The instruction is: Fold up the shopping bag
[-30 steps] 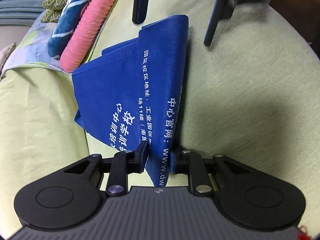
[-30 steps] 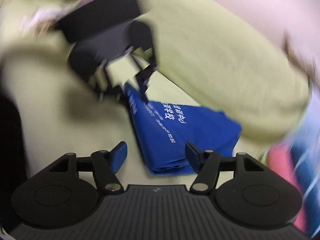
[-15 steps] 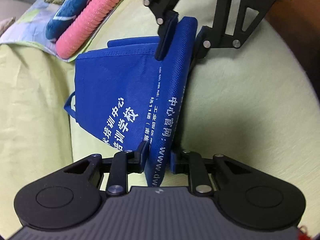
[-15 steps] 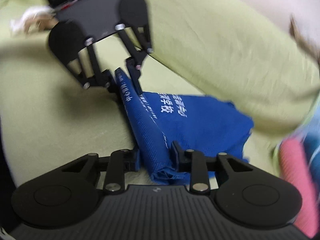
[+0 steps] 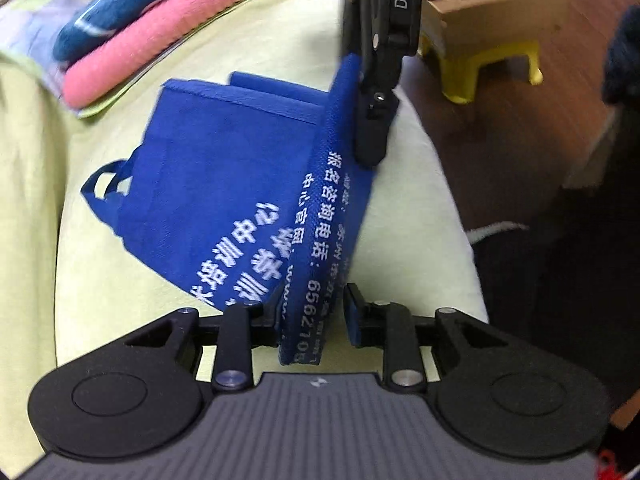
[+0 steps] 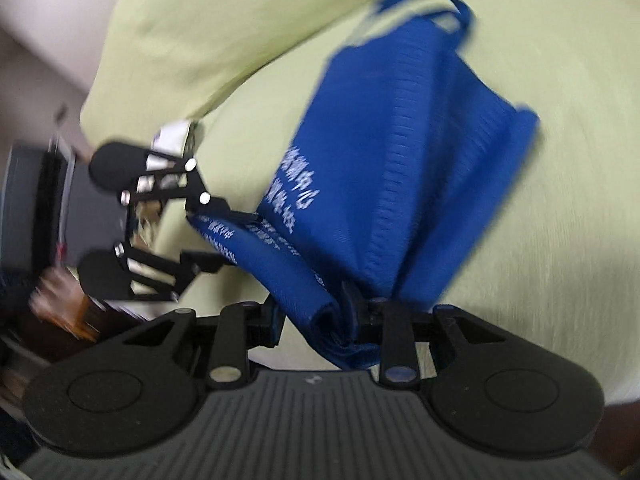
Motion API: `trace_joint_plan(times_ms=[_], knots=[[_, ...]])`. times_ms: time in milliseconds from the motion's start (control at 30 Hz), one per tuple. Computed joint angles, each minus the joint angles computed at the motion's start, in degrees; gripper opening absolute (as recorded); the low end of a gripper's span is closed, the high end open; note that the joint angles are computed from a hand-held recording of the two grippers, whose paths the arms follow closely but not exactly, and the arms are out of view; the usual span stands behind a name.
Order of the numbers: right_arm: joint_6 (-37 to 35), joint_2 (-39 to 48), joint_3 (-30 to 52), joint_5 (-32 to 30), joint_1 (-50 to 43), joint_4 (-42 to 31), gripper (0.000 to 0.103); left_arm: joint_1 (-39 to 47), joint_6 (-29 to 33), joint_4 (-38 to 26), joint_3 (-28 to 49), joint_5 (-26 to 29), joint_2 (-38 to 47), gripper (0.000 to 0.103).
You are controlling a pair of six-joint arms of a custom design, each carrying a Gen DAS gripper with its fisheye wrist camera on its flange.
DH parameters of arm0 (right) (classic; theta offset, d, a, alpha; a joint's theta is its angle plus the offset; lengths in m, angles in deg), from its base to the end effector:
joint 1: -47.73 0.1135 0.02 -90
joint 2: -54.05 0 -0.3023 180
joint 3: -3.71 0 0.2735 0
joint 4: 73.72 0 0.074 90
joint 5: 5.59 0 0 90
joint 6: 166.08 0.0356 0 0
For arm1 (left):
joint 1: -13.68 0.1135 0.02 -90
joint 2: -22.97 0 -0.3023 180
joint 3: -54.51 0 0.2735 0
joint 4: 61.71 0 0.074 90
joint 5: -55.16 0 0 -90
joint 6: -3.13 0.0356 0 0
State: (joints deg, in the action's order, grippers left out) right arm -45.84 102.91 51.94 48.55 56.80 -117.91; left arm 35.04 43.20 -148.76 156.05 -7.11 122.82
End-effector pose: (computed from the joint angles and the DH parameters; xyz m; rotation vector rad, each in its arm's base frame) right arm 0.1622 0.0470 0.2657 0.1229 2.4119 1.0643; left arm 0.3354 0.1134 0.3142 2.1710 1.5242 -0.0574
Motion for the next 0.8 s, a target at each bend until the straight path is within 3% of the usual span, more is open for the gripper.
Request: trace_joint_plan(times_ms=[100, 233, 367, 433, 467, 500, 600, 700, 800], knots=[[2.4, 2.4, -0.3, -6.1, -5.2, 0.0, 0.024, -1.6, -3.3, -1.1, 2.9, -0.5, 1.6, 0.04], [4.4, 3.8, -0.1, -9.2, -8.1, -0.9, 0.022, -1.3, -4.2, -0.9, 5.0, 0.3, 2.2, 0.046], [0.4, 8.3, 3.7, -12.9, -12.3, -6.2, 0.021, 0.8, -3.3, 1.0, 4.1, 2.5, 0.4, 0.046], [-1.0, 10.1, 5.2, -14.2, -14.0, -8.7, 0.02, 1.6, -3.1, 2.3, 3.6, 4.6, -0.8, 0.044], [-1.7, 11.1, 5.9, -14.8, -14.8, -10.0, 0.019, 2.0, -3.1, 2.7, 3.5, 5.8, -1.3, 0.03], [-2.1, 11.7, 6.5, -14.8, -15.0, -10.6, 0.019, 2.4, -3.0, 1.9, 4.2, 6.8, -1.5, 0.026], [-0.6, 12.3, 6.6, -14.3, -14.4, -10.0, 0.018, 2.5, -2.2, -3.9, 7.7, 9.2, -0.6, 0.026], [-1.1, 12.3, 6.9, -14.7, -15.2, -11.4, 0.018, 0.4, -1.6, 2.0, 0.6, 7.9, -4.1, 0.026], [-1.0, 12.3, 7.0, -14.6, -15.4, -11.5, 0.018, -1.4, -5.5, 8.2, -5.5, 5.7, -5.9, 0.026]])
